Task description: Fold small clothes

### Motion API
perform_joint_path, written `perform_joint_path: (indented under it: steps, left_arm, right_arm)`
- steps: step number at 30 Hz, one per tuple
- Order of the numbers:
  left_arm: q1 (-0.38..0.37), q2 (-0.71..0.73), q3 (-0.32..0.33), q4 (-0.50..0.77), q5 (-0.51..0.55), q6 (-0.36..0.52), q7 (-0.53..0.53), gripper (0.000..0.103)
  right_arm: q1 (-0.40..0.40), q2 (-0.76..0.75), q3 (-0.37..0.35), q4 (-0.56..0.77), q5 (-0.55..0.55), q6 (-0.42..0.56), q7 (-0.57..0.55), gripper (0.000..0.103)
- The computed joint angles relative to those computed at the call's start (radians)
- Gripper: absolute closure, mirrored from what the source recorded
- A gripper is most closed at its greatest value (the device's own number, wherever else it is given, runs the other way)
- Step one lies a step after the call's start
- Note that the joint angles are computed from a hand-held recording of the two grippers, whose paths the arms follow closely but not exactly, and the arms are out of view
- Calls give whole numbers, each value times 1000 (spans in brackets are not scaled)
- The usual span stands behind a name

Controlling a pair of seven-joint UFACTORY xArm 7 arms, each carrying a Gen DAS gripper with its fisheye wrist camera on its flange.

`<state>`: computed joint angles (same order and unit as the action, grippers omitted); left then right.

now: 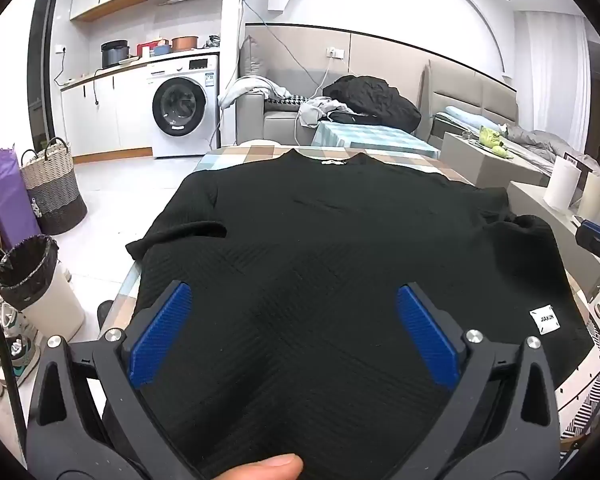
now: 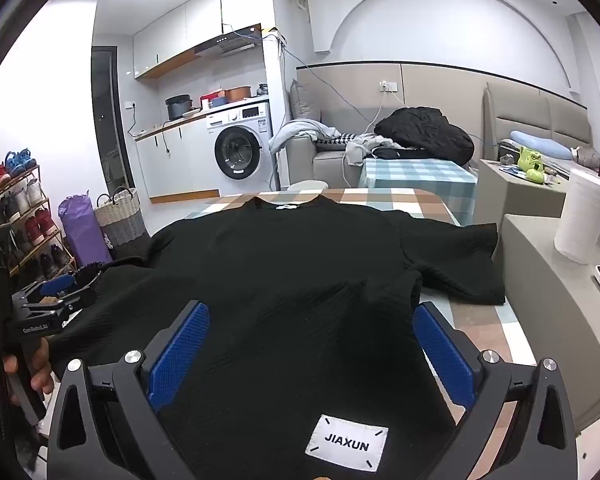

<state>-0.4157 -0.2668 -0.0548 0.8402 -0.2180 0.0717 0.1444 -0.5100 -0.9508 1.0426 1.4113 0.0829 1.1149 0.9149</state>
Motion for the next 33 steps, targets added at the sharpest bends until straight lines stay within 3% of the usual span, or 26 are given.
perform_joint_path:
  steps: [13, 16, 33]
  left_arm:
    - [17, -10, -13, 7, 20, 18, -19, 1]
    - [30, -9, -27, 8, 35, 19, -35, 1]
    - [1, -11, -11, -2, 22, 0, -25, 1]
  right_arm:
    - [-10, -31, -3, 32, 14, 25, 28, 0]
    - [14, -32, -23, -27, 24, -16, 26, 0]
    - [8, -1, -6, 0, 1, -6, 21, 0]
